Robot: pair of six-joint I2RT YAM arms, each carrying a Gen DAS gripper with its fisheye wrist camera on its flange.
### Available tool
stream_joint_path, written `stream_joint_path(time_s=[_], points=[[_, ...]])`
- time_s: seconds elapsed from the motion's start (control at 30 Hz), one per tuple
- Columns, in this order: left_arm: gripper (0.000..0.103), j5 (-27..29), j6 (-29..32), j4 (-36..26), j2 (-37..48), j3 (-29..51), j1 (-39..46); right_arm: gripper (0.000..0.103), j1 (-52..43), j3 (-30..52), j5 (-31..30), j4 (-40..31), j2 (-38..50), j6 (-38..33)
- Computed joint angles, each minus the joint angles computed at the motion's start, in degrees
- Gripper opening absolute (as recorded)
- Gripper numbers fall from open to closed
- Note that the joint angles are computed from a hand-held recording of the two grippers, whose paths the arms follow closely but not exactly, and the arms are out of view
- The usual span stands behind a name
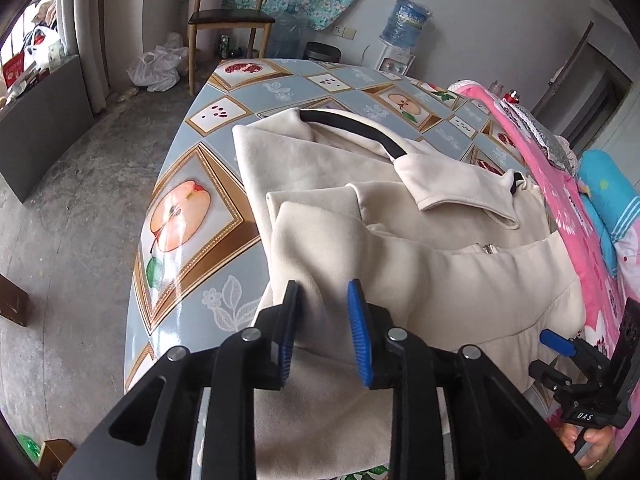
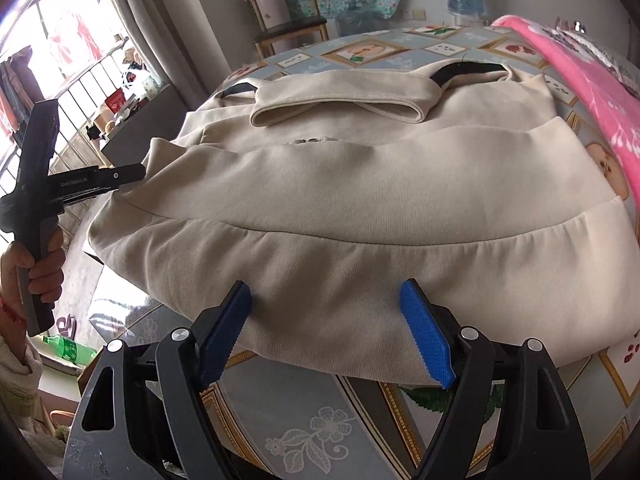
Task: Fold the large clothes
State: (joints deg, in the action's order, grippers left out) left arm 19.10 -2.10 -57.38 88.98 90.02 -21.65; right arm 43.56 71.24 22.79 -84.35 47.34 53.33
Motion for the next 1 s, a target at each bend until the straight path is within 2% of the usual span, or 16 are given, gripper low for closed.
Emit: stream_joint_path(time_s=[0.2, 0.33, 0.37, 0.43, 0.53, 0.6, 0.7, 0.8, 0.93, 1.0], points=[[0.030, 2.9, -2.4, -1.4, 5.1, 3.8, 3.7, 0.074, -0.8, 0.6, -0.6, -0.4, 0.2, -1.0], [0.030, 3.9, -2.8, -1.6, 4.7, 2.8, 4.6, 0.074, 0.8, 6.1, 1.4, -2.2, 1.9, -1.9], [0.021, 3.2, -2.5, -1.1, 4.0, 2.1, 4.3, 0.074, -1.3, 7.7, -0.3, -0.7, 1.9, -4.8], [0.008, 2.1, -2.0, -0.2, 2.1, 0.6, 3.6, 0.074, -9.7, 9.9, -7.8, 3.9, 2.3, -12.4], [0.006, -1.6, -1.1, 4.1, -3.6, -3.5, 1.0, 0.074, -23.5, 12.2, -24.7, 11.1, 5.5, -20.3], [0.006, -4.0, 1.1, 7.1, -8.4, -6.6, -1.5, 0.074, -30.4, 12.9, -36.2, 15.7, 9.0, -20.5], [0.006, -8.0, 4.4, 9.8, -13.8, -10.3, -5.6, 0.073, -35.9, 13.2, -50.6, 23.0, 15.7, -15.8], [0.006, -13.4, 7.1, 10.7, -17.5, -13.4, -10.7, 0.067, -35.5, 15.5, -57.9, 26.6, 23.2, -11.7], [0.006, -17.2, 9.4, 11.7, -20.3, -16.1, -15.1, 0.066, -32.7, 21.8, -60.8, 23.5, 31.4, -11.8], [0.006, -17.7, 9.7, 12.3, -20.5, -16.7, -15.8, 0.066, -31.1, 22.4, -61.9, 22.8, 32.8, -10.6]])
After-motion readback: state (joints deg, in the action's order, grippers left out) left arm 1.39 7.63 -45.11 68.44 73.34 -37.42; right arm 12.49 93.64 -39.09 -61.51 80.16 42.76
